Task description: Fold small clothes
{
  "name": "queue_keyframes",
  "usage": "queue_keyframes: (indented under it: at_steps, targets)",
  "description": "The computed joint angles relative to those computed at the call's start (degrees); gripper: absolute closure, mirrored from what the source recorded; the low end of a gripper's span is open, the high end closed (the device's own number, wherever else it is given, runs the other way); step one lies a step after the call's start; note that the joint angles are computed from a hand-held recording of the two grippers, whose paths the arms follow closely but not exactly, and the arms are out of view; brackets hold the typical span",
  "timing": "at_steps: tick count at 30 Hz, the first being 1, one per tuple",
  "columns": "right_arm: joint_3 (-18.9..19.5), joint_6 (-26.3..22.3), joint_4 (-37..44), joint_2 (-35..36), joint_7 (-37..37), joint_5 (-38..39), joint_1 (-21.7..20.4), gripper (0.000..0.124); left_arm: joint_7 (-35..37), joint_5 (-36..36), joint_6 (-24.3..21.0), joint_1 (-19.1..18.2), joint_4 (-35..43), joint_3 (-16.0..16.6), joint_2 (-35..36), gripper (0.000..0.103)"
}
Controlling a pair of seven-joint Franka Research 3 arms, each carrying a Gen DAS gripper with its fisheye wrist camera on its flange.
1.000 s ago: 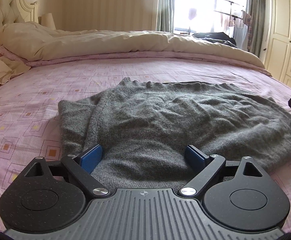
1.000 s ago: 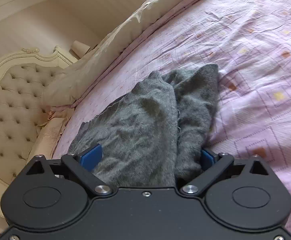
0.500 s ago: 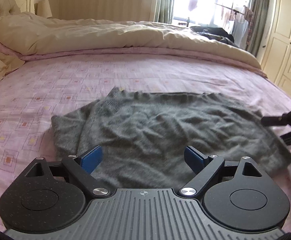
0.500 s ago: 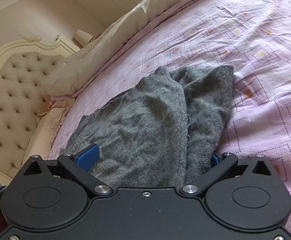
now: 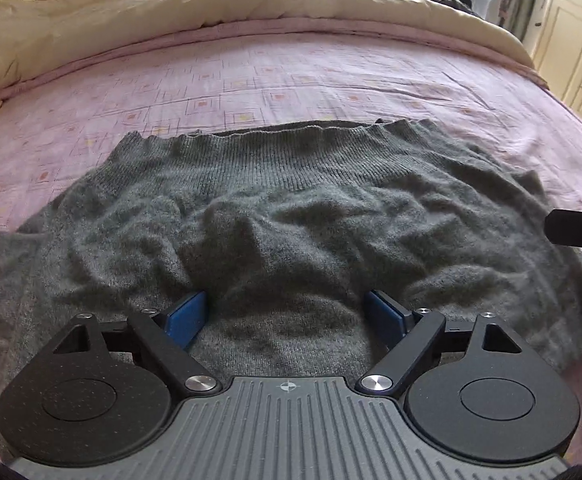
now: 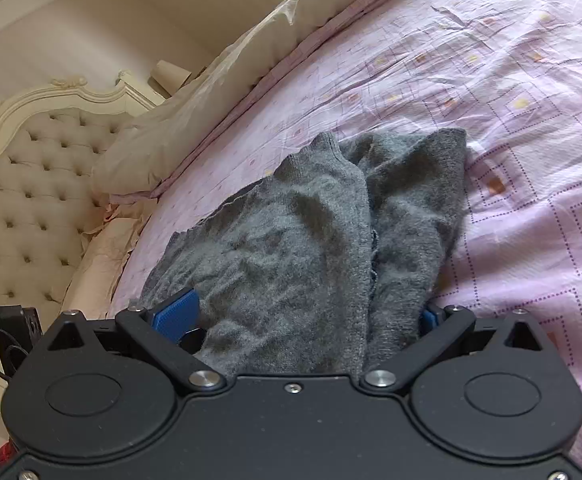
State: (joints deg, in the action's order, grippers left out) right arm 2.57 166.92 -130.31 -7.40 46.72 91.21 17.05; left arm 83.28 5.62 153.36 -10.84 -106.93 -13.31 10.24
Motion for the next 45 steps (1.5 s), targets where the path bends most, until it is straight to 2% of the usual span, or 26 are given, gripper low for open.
queue_keyframes:
  at_steps: [4,6,11,13,16,21,25,29,36,43,45]
  targets:
    - [0.3,1.2,-1.0,-0.6,10.0,-9.2,-0.2,0.035,1.7,-3.6,0.5,1.1,-0.3,-0.7,-0.3,0.017]
    - [0.4,1.9,-2.0,-1.0,17.5,-16.4,-0.5,0.057,4.2,-7.2,0.9,2.2,-1.4,-1.1,-1.6,0.021]
    - [0.6,3.7,-4.3,-1.6,33.4,-32.0,-1.1,0.093,2.4,-10.2,3.9,2.9,-7.4,0.8,-7.5,0.022]
    - [1.4,4.6,-4.8,-1.8,39.7,-38.9,-1.6,0.096,2.7,-10.9,5.7,3.2,-11.2,1.9,-10.9,0.022]
    - [4.6,4.5,-4.5,-2.2,53.0,-56.1,-5.1,0.097,4.3,-12.6,6.7,3.5,-16.1,4.1,-15.2,0.022]
    - [6.0,3.4,1.2,-1.1,61.0,-68.7,-4.7,0.099,5.5,-14.6,7.0,3.6,-22.4,7.9,-20.6,0.022]
    - [5.7,2.5,9.7,3.7,62.3,-73.1,-1.2,0.099,7.9,-17.8,6.1,3.0,-25.4,10.9,-23.6,0.022]
    - [5.9,1.0,20.7,11.9,58.1,-69.9,3.1,0.099,11.1,-21.7,5.8,1.9,-27.3,13.2,-25.5,0.022]
    - [3.8,-6.7,38.3,27.2,62.6,-79.2,10.9,0.1,16.5,-27.4,5.4,0.8,-29.8,15.8,-27.8,0.022]
    - [2.2,-10.3,43.9,32.4,64.8,-84.2,14.7,0.097,18.0,-28.6,5.0,1.6,-31.4,16.4,-29.0,0.022]
    - [5.4,-7.8,43.1,32.4,59.6,-80.7,12.3,0.082,18.4,-28.9,5.0,1.5,-31.7,16.6,-29.2,0.022]
